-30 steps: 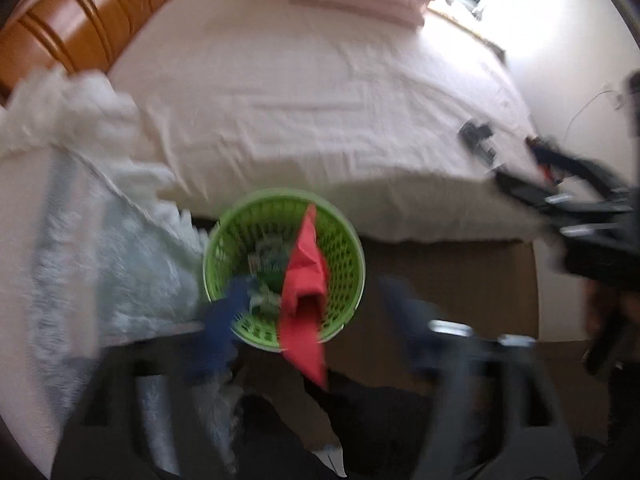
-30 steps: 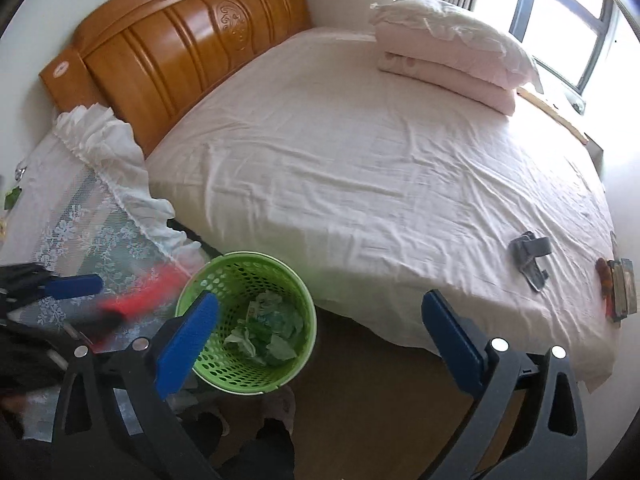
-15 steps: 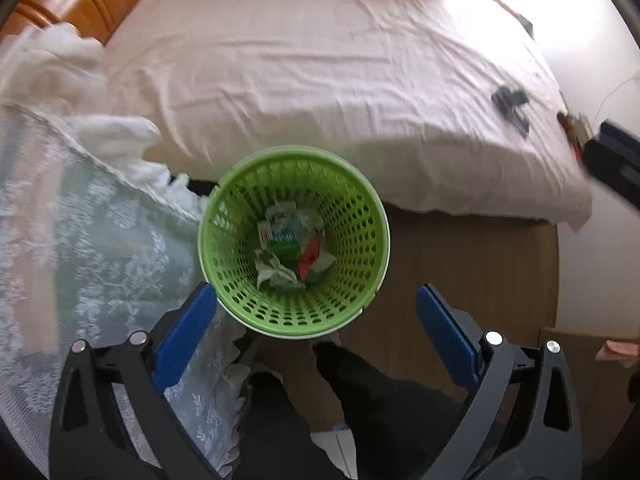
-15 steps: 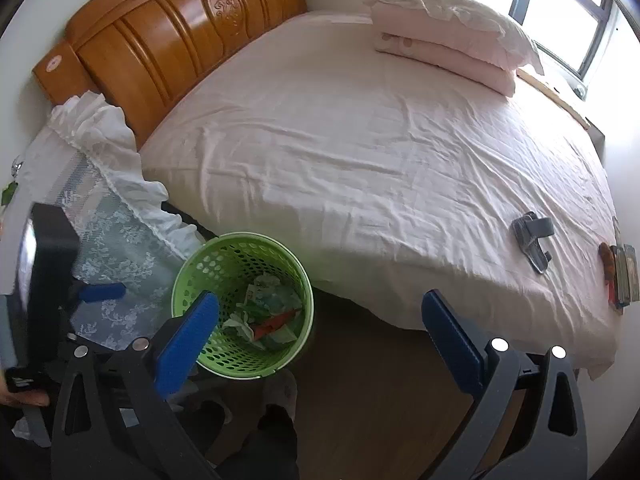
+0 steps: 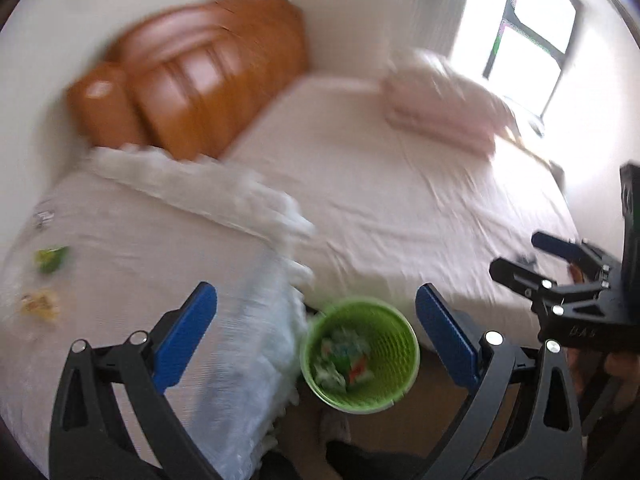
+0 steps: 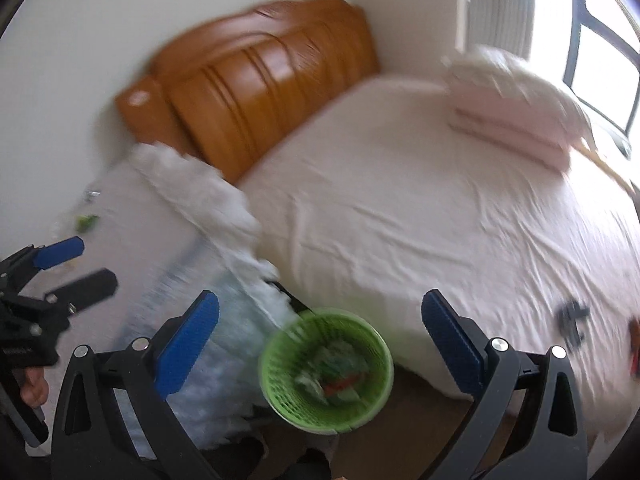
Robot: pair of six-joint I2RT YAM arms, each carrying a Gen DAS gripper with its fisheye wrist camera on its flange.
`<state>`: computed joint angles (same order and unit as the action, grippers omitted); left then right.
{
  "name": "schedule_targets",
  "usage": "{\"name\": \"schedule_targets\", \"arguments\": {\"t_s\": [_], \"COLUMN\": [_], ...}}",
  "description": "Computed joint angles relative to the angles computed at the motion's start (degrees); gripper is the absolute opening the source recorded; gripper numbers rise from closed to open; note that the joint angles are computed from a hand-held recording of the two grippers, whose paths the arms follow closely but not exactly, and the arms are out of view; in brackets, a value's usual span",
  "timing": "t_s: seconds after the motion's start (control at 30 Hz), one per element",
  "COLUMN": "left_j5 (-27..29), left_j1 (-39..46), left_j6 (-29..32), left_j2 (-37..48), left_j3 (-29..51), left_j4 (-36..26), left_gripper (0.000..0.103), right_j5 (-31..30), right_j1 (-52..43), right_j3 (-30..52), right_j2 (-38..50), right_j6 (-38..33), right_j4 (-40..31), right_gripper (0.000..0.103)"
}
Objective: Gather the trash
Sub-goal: 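Move both tools back over the bed toward the clear bag and wrapper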
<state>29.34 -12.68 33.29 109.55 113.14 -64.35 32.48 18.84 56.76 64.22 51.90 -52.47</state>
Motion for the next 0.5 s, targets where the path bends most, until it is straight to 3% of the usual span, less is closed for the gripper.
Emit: {"name": "schedule_targets", "arguments": {"t_s": [0.17, 0.37, 0.5], "left_j5": [4.3, 2.2, 1.5], "left_j1": [10.2, 18.8, 22.9], "left_j6": [-2.9, -4.2, -5.5], "left_j2": [3.2, 9.0, 17.4], "left_j3": [9.9, 17.2, 29.4], "left_j4": [-2.4, -1.3, -5.9], "left_gripper": [0.095, 0.095, 0.095], "right_j5": [1.6, -3.7, -7.2], "right_j1": [3.3, 4.8, 5.8], "right_j3": [11.0, 21.7, 29.3], "right_j2": [10.1, 23.0, 31.1], "right_j6": [-6.0, -12.3, -15.5], "right_j4": [4.4, 11.2, 12.3], "right_gripper": [0.101, 0.101, 0.101]}}
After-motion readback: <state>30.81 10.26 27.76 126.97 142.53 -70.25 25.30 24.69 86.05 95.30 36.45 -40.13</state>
